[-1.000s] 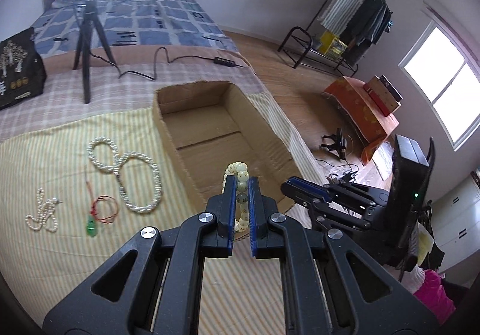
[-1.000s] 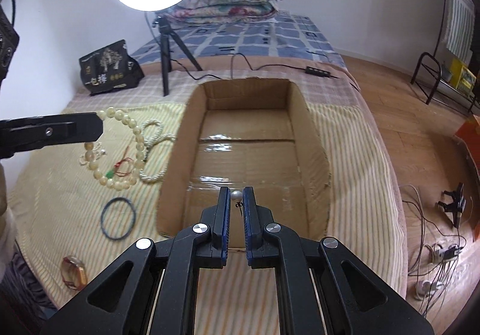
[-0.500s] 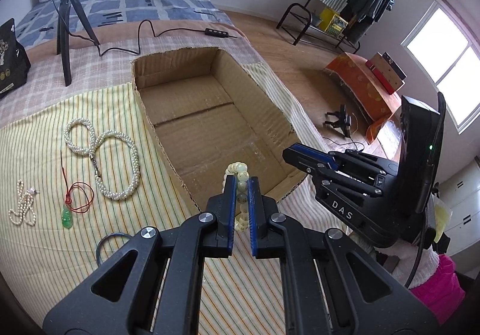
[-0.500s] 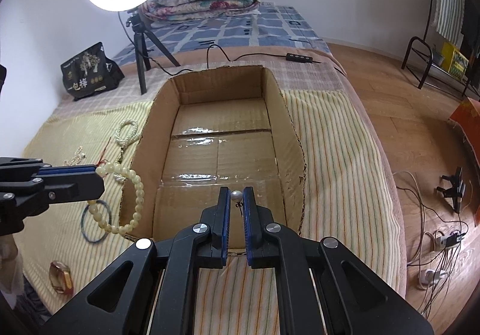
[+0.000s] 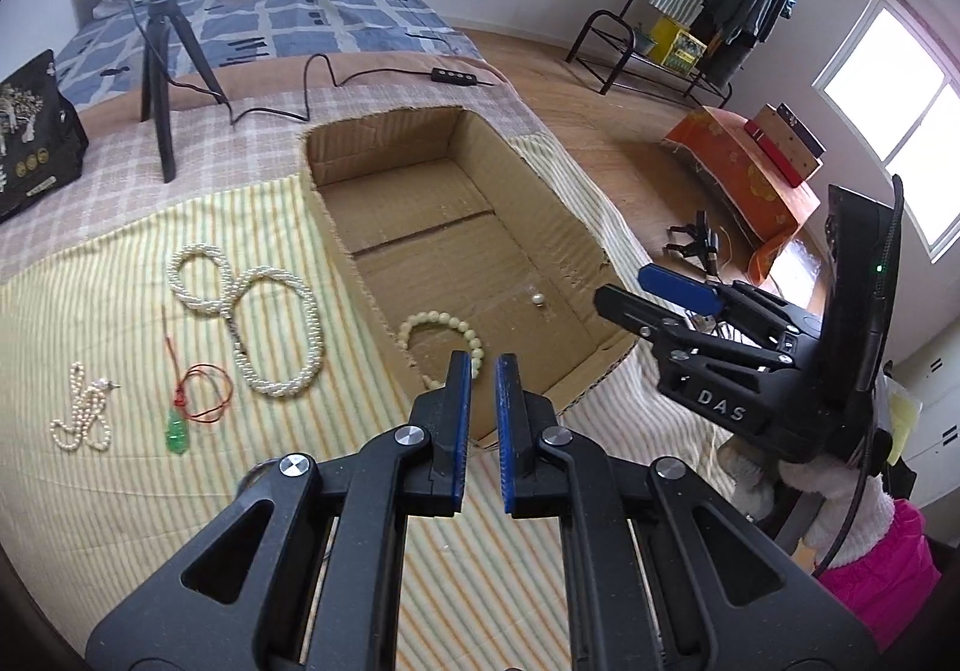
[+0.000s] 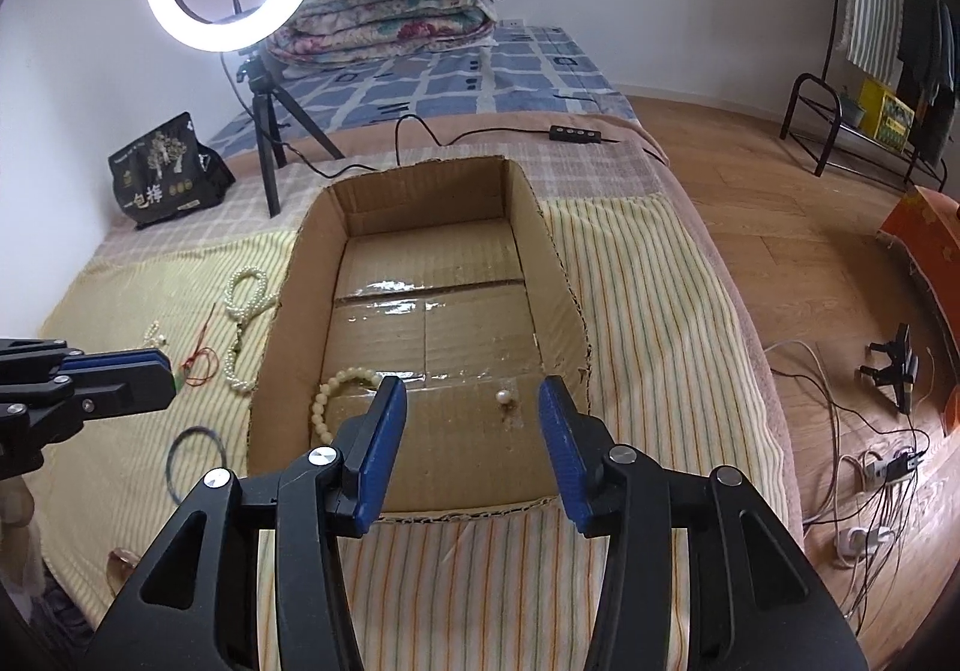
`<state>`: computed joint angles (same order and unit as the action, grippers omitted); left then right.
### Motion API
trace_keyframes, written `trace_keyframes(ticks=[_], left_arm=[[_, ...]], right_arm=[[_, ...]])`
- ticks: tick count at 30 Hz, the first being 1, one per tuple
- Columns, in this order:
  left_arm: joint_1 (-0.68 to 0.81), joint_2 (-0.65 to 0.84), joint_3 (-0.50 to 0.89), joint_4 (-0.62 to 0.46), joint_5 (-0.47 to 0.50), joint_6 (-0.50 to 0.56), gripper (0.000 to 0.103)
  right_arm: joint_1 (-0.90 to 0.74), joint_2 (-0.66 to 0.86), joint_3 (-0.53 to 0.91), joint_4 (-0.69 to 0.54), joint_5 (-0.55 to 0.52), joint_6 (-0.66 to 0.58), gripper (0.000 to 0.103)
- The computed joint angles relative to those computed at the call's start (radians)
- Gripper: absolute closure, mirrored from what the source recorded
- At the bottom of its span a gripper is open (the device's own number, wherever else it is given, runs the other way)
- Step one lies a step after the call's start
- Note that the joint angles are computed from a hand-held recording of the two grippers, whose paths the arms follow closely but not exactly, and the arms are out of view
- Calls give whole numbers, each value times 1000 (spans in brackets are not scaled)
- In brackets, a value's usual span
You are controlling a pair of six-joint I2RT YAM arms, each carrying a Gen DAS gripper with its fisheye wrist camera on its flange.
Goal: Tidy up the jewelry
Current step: 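Open right tool dropping earring into box while left tool releases bracelet there, then move right tool to dark blue bangle while left tool approaches pearl necklace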
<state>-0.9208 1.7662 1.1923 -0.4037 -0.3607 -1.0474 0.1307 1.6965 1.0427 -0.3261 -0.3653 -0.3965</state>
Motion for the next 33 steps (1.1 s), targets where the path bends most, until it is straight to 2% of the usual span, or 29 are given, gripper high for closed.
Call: trace_keyframes(ticks=[10,12,14,17,20,23,33], left_arm=[[-41,-142,-78,-116,-75,-58,97],[-48,-189,-103,-151,-99,-82,88],[-62,-247,-130,-214,-146,-119,77],[-80,-331,-162,-321,-205,-179,70],[-97,-434,-214,-425,-252,-249,58],[-101,-517,-268,-504,-283,-310,57],[-13,-778,-493,-573,-252,-339,57]], right_arm=[[27,-116,-63,-12,1,0,58],[40,-154,-85,-9,6,0,58],[52,-188,-108,-5,6,3,52],[80,-259,-159,14,6,6,48],[125,-310,-195,23,24,4,44],[180,-362,-237,27,34,1,41],[375,-375,-298,-13,78,34,41]])
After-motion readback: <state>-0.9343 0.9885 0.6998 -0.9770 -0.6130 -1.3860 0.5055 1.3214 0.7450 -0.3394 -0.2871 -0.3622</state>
